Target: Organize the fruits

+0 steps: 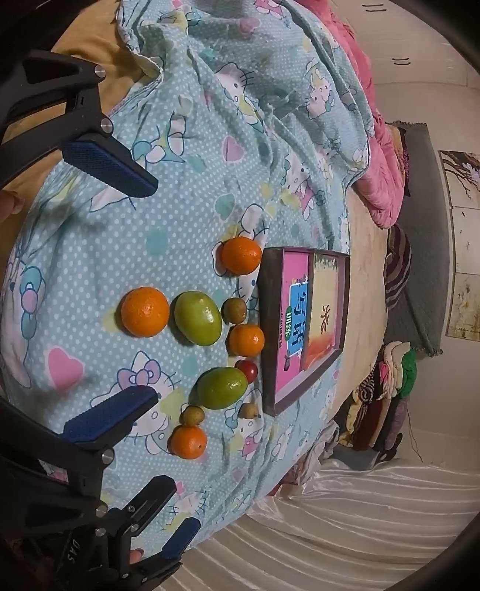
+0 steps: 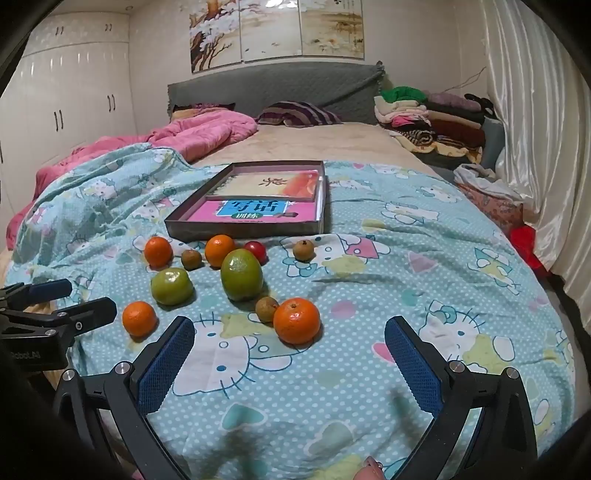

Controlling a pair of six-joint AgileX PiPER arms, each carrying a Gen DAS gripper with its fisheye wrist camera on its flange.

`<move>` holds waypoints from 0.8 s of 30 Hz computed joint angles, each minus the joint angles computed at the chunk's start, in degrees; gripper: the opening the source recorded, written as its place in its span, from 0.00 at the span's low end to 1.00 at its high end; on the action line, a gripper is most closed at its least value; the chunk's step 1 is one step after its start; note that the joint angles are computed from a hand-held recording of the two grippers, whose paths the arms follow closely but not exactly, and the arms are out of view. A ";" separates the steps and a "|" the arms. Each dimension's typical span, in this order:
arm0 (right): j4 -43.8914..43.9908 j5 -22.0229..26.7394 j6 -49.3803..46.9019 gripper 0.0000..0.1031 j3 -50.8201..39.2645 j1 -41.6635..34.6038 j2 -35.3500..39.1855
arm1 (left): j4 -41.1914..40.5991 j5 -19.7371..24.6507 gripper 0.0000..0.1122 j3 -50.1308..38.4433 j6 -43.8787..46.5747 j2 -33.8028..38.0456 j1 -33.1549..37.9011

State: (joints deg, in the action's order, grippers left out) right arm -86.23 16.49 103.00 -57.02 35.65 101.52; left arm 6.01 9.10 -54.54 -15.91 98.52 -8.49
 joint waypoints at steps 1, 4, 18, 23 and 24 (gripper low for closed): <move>-0.01 0.02 -0.06 1.00 0.06 -0.04 0.00 | 1.46 -0.20 0.91 0.14 -1.59 -0.03 -0.16; 0.21 0.02 -0.31 1.00 -0.05 -0.07 0.13 | 1.91 -0.26 0.91 0.26 -1.96 -0.08 -0.20; -0.27 0.37 0.09 1.00 -0.24 -0.18 0.71 | 0.95 -0.48 0.91 0.07 -1.18 0.69 -0.24; -0.41 0.45 0.25 1.00 -0.11 -0.45 0.81 | -0.54 -0.45 0.91 -0.36 0.45 1.17 -0.17; -0.04 0.54 -0.10 1.00 -0.19 -0.46 0.88 | -1.94 -0.52 0.91 -0.53 1.95 1.37 -0.01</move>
